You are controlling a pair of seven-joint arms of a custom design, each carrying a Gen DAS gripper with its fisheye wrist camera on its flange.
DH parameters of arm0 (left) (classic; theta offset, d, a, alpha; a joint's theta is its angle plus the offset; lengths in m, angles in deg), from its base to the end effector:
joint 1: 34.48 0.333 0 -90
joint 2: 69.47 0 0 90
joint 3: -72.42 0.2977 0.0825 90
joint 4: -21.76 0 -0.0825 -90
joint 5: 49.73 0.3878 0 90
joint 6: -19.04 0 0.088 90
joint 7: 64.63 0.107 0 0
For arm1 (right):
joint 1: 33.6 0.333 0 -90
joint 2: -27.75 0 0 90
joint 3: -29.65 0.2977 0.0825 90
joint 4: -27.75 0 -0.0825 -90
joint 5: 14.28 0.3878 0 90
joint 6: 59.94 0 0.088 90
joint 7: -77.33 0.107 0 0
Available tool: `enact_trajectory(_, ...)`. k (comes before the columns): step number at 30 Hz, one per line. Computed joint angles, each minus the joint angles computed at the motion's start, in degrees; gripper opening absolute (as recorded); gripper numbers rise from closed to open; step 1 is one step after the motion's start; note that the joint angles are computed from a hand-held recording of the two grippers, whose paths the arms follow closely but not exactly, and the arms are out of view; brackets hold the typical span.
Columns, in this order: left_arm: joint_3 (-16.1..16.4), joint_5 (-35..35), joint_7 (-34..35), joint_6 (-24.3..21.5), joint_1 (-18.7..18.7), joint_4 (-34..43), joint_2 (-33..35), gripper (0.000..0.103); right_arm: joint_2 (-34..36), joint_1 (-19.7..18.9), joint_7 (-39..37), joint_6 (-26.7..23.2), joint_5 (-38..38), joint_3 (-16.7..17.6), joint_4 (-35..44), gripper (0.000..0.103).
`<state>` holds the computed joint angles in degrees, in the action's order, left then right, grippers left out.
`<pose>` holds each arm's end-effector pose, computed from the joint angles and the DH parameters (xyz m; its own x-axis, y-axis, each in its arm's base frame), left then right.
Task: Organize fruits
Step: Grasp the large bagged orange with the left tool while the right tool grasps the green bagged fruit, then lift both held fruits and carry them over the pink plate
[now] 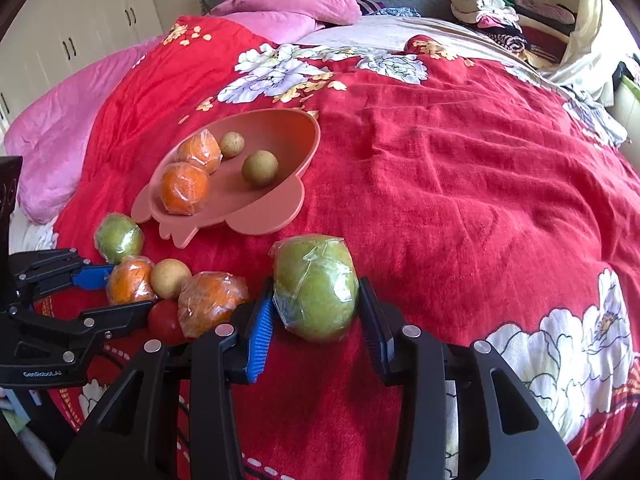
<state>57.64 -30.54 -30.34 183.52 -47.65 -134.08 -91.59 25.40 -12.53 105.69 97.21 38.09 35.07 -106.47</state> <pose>0.3735 -0.2149 0.3753 0.1259 -0.9768 0.1729 -0.8366 -0.1983 -0.5107 0.4874 0.2080 0.3658 0.7148 -0.6860 -0.1360 -0.6130 -0.5210 -0.5940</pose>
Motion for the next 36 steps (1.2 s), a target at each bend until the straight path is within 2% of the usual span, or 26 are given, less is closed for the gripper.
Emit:
enact_trajectory(9,0.0,0.7,0.5,-0.5,0.3,0.9,0.9,0.034,-1.0,-0.1,-1.2,-0.8,2.7,-0.3,-0.5,0.038)
enact_trajectory(17,1.5,-2.4,2.3,0.4,-2.2,-1.1,-2.5,0.034,-3.0,-0.1,-1.9,-2.7,4.4,-1.0,-1.4,0.038)
enact_trajectory(27,0.1,-1.8,0.9,-1.3,-0.7,-2.1,-8.5,0.034,-6.0,0.9,-3.6,-2.8,6.0,-1.8,-2.6,0.038)
enact_trajectory(36,0.6,-1.1,0.6,-2.3,0.6,-2.2,-10.2,0.034,-7.1,1.6,-3.8,-3.5,6.5,-2.1,-1.9,0.038)
